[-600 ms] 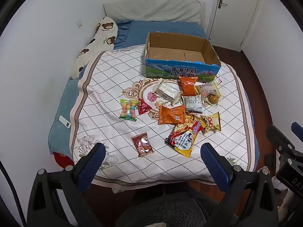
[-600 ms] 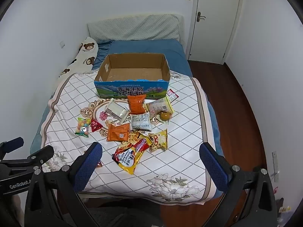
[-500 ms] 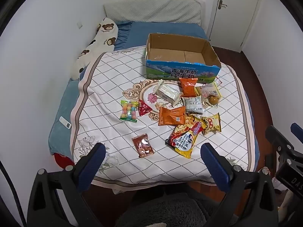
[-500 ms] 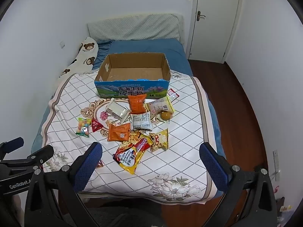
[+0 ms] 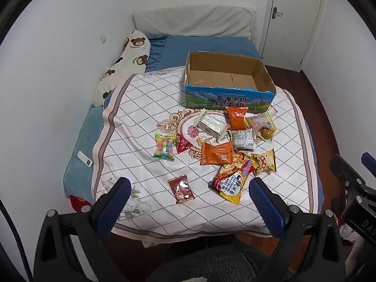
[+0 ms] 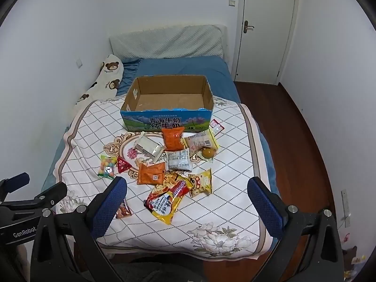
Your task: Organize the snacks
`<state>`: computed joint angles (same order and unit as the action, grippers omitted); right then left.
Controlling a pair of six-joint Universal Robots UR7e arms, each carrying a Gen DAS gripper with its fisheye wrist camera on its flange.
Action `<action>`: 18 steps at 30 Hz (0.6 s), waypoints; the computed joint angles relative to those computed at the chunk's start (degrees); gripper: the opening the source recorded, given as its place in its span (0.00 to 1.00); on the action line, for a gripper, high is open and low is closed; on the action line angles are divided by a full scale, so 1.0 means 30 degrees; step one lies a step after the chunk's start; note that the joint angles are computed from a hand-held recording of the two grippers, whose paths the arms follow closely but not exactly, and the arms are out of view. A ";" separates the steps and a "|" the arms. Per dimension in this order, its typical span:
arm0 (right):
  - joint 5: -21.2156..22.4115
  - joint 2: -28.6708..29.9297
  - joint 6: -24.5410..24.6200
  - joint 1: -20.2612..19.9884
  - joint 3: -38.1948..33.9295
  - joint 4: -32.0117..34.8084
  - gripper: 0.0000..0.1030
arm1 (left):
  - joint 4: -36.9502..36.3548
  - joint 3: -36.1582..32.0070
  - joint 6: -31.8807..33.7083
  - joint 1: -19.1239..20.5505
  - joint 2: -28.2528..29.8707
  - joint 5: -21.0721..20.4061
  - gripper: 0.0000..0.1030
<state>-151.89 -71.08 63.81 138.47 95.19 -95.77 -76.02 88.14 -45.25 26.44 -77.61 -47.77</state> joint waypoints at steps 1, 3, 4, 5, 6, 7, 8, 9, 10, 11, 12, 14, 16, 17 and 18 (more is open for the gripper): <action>-0.0040 0.0044 0.0020 0.0017 -0.0024 -0.0034 1.00 | -0.0043 -0.0002 0.0044 -0.0012 -0.0004 0.0037 1.00; -0.0069 0.0009 -0.0043 0.0003 0.0091 -0.0292 1.00 | -0.0020 -0.0055 0.0071 -0.0040 0.0001 0.0131 1.00; -0.0069 -0.0023 -0.0051 0.0016 0.0136 -0.0374 1.00 | 0.0035 -0.0150 0.0100 -0.0049 0.0022 0.0157 1.00; -0.0066 -0.0020 -0.0077 0.0009 0.0144 -0.0436 1.00 | 0.0027 -0.0175 0.0114 -0.0034 0.0043 0.0172 1.00; -0.0064 -0.0024 -0.0135 0.0000 0.0152 -0.0517 1.00 | 0.0010 -0.0197 0.0137 -0.0031 0.0050 0.0201 1.00; -0.0080 -0.0020 -0.0218 -0.0003 0.0177 -0.0647 1.00 | -0.0007 -0.0181 0.0136 -0.0052 0.0049 0.0210 1.00; -0.0100 -0.0020 -0.0276 -0.0004 0.0170 -0.0689 1.00 | -0.0036 -0.0202 0.0196 -0.0058 0.0063 0.0254 1.00; -0.0134 -0.0016 -0.0312 0.0007 0.0170 -0.0734 1.00 | -0.0051 -0.0200 0.0211 -0.0071 0.0065 0.0292 1.00; -0.0137 -0.0039 -0.0414 0.0010 0.0218 -0.0886 1.00 | -0.0082 -0.0221 0.0257 -0.0070 0.0070 0.0330 1.00; -0.0136 -0.0041 -0.0467 0.0018 0.0240 -0.0981 1.00 | -0.0128 -0.0244 0.0311 -0.0066 0.0086 0.0366 1.00; -0.0177 -0.0031 -0.0475 0.0027 0.0254 -0.1035 1.00 | -0.0169 -0.0226 0.0352 -0.0062 0.0054 0.0394 1.00; -0.0212 -0.0040 -0.0505 0.0027 0.0319 -0.1140 1.00 | -0.0246 -0.0233 0.0447 -0.0043 0.0061 0.0434 1.00; -0.0195 0.0022 -0.0461 0.0047 0.0234 -0.1100 1.00 | -0.0278 -0.0205 0.0455 -0.0060 0.0040 0.0475 1.00; -0.0215 0.0065 -0.0393 0.0067 0.0187 -0.1041 1.00 | -0.0284 -0.0177 0.0413 -0.0094 0.0032 0.0470 1.00; -0.0244 0.0090 -0.0309 0.0085 0.0152 -0.0971 1.00 | -0.0251 -0.0170 0.0387 -0.0119 0.0019 0.0459 1.00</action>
